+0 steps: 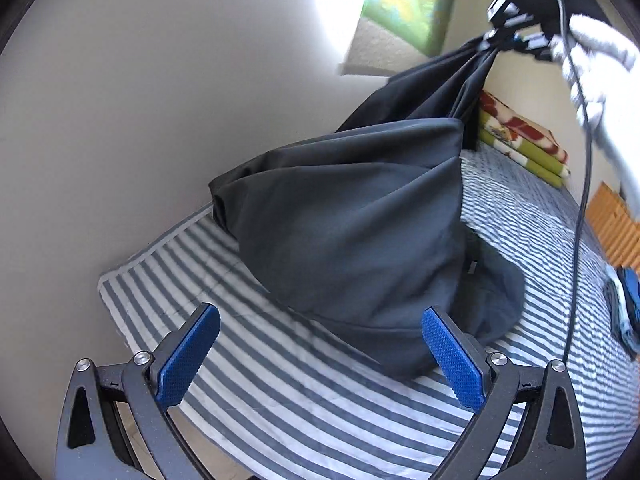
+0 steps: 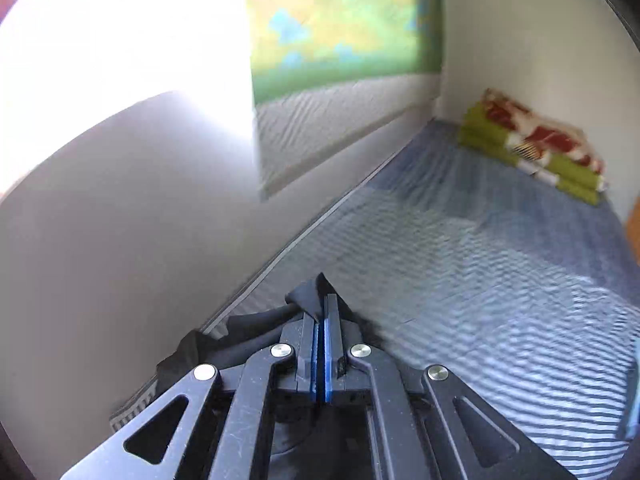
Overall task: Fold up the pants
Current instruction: 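Lift and shake the black clothes with the right tool to separate them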
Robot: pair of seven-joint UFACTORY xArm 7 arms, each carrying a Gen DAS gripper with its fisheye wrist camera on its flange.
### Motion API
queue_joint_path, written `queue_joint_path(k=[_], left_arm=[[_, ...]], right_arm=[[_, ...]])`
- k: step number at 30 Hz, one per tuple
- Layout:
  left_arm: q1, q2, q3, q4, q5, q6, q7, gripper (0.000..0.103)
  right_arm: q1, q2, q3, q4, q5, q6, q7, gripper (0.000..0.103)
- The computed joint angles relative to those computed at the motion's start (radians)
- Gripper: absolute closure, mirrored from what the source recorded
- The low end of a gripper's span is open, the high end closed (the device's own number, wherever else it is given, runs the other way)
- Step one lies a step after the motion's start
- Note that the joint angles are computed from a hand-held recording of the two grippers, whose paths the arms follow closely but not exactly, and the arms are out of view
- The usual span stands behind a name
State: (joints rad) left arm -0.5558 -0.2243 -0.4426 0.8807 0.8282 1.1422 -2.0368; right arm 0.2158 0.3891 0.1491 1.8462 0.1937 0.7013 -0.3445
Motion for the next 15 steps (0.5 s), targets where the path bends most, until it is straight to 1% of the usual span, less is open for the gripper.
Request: queue_joint_path(k=[2, 4, 7, 8, 10, 13, 14, 15], left_arm=[[-0.005, 0.047, -0.011, 0.063, 0.02, 0.025, 0.021, 0.001], [-0.018, 0.087, -0.008, 0.116, 0.045, 0.043, 0.038, 0.001], [-0.053, 0.159, 0.005, 0.209, 0.083, 0.076, 0.071, 0.001], [-0.071, 0.19, 0.008, 0.241, 0.096, 0.091, 0.075, 0.001], [-0.101, 0.247, 0.025, 0.307, 0.117, 0.109, 0.104, 0.001], [-0.139, 0.328, 0.06, 0.398, 0.137, 0.102, 0.147, 0.001], [-0.151, 0.352, 0.072, 0.423, 0.14, 0.099, 0.16, 0.001], [-0.164, 0.377, 0.083, 0.45, 0.141, 0.095, 0.176, 0.001]], right_arm=[[-0.03, -0.031, -0.008, 0.012, 0.017, -0.011, -0.015, 0.101], [-0.064, -0.06, -0.015, 0.011, 0.045, -0.038, -0.03, 0.101], [-0.133, -0.062, -0.022, 0.073, 0.113, -0.007, -0.057, 0.101], [-0.15, -0.07, -0.029, 0.074, 0.126, -0.012, -0.058, 0.101], [-0.193, -0.096, -0.044, 0.06, 0.158, -0.038, -0.067, 0.101], [-0.26, -0.104, -0.068, 0.064, 0.2, -0.067, -0.089, 0.101], [-0.267, -0.117, -0.095, 0.042, 0.241, -0.111, -0.067, 0.101], [-0.308, -0.116, -0.081, 0.046, 0.25, -0.113, -0.075, 0.101]])
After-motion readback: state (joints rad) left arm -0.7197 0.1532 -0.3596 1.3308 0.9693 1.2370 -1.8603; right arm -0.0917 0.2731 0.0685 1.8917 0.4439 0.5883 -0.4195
